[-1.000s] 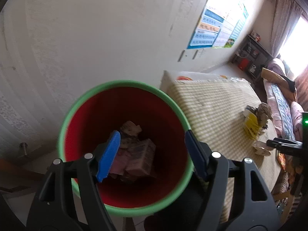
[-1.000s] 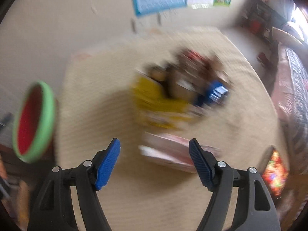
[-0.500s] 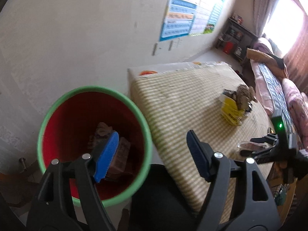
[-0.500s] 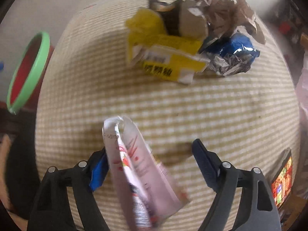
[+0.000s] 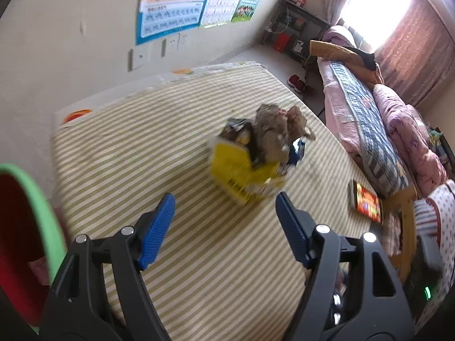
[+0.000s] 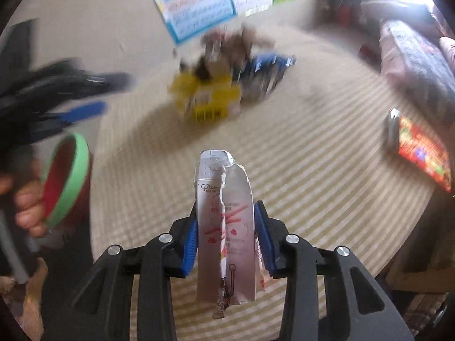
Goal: Collect trash
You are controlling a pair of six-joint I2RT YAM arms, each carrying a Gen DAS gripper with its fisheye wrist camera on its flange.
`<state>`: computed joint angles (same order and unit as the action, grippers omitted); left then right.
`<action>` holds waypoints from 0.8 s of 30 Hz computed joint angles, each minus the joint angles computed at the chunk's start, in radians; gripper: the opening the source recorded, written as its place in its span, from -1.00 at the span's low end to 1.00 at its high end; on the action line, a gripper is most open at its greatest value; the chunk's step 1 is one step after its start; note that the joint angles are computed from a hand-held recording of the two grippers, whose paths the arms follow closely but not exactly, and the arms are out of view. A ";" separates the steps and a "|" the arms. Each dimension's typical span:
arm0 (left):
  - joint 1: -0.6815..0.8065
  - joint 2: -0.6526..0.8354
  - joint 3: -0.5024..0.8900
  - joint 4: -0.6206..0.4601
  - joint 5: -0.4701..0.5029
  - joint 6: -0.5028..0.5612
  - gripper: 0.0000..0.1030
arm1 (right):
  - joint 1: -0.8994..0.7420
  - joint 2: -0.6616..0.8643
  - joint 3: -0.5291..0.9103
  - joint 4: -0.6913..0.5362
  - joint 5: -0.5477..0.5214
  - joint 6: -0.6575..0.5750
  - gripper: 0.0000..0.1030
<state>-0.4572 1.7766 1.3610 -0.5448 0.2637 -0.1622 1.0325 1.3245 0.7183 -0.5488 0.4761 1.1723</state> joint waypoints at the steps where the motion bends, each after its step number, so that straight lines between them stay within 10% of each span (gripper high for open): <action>1: -0.015 0.049 0.049 -0.003 0.001 -0.034 0.36 | -0.014 -0.001 0.000 0.004 -0.009 -0.012 -0.28; 15: -0.065 0.348 0.304 -0.119 0.020 -0.235 0.35 | -0.111 -0.051 -0.056 0.074 -0.092 -0.032 0.04; 24: -0.004 0.245 0.196 -0.113 0.126 -0.162 -0.55 | -0.124 -0.040 -0.046 0.073 -0.120 -0.044 0.18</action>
<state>-0.4611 2.0217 1.5569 -0.6578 0.3897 -0.3241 0.9089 1.2845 0.6727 -0.4755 0.3560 1.1286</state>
